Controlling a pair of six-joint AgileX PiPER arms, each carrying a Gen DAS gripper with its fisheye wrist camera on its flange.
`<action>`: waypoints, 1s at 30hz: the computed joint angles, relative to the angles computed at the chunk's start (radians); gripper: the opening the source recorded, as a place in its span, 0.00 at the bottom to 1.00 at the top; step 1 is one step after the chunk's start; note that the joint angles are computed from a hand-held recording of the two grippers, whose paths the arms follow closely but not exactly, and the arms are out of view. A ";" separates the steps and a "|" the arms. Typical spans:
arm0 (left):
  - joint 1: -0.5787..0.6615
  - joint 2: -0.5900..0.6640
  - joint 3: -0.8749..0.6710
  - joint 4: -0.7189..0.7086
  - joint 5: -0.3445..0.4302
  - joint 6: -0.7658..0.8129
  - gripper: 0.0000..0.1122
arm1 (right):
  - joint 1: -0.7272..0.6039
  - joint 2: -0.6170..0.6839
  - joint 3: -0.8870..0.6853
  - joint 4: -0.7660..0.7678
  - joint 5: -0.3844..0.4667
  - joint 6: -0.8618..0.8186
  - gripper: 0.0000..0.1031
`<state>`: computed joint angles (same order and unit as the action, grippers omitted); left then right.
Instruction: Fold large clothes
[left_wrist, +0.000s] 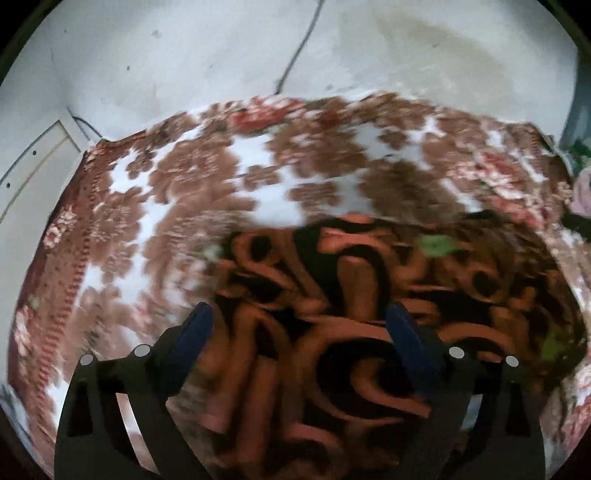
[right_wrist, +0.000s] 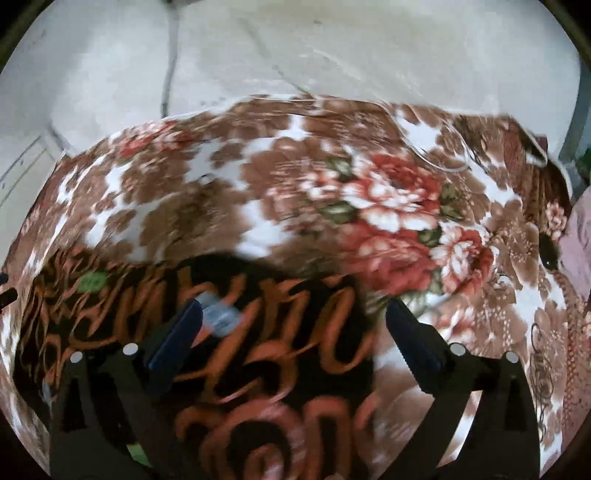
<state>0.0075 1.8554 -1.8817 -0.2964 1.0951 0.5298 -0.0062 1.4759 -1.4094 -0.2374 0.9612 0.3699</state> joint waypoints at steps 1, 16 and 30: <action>-0.027 -0.053 0.096 0.009 -0.066 -0.024 0.85 | 0.056 -0.002 0.019 -0.042 0.009 0.057 0.95; -0.018 -0.104 0.465 0.107 -0.373 -0.030 0.88 | 0.074 -0.095 0.400 -0.126 -0.186 0.150 0.95; 0.264 -0.238 0.405 -0.061 -0.164 0.066 0.87 | 0.023 -0.192 0.302 0.000 -0.031 -0.077 0.95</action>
